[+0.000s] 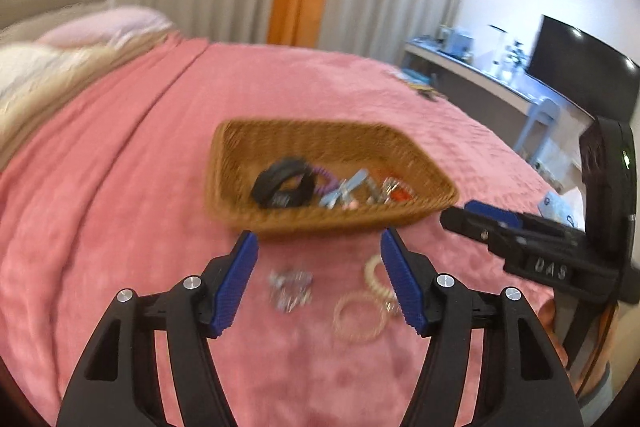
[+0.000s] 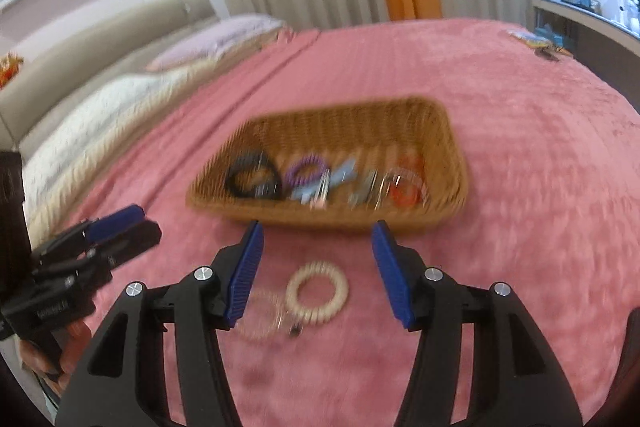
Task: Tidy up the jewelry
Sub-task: 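Grasp the cream coil hair tie with the right tool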
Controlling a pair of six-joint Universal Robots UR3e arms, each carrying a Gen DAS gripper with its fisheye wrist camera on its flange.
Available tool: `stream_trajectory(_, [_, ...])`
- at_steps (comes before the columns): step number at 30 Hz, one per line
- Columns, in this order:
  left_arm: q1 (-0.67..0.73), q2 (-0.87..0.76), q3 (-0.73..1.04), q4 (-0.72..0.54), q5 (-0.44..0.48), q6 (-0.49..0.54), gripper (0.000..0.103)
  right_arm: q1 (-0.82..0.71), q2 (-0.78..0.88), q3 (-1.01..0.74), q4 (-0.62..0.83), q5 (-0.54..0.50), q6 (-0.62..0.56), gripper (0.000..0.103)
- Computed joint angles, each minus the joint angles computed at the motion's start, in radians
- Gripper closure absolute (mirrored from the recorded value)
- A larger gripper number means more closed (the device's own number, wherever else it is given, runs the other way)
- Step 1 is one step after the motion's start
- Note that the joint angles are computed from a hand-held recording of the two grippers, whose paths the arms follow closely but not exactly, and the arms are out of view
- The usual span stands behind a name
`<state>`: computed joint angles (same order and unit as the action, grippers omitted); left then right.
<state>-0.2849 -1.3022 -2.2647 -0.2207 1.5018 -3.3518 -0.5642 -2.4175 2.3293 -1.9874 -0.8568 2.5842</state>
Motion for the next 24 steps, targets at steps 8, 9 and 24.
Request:
stream_trajectory(8, [-0.013,-0.072,-0.087,0.097,-0.009,-0.010,0.040,0.104,0.151,0.116,-0.274,-0.130,0.116,0.050])
stream_trajectory(9, [-0.010,-0.090,-0.094,0.113,-0.026,-0.008,0.040,0.104,0.167,0.122,-0.288,-0.135,0.118,0.050])
stream_trajectory(24, [-0.071,-0.261,-0.019,0.094,-0.016,0.016,0.063,0.275,0.403,0.114,-0.534,-0.294,0.226,0.069])
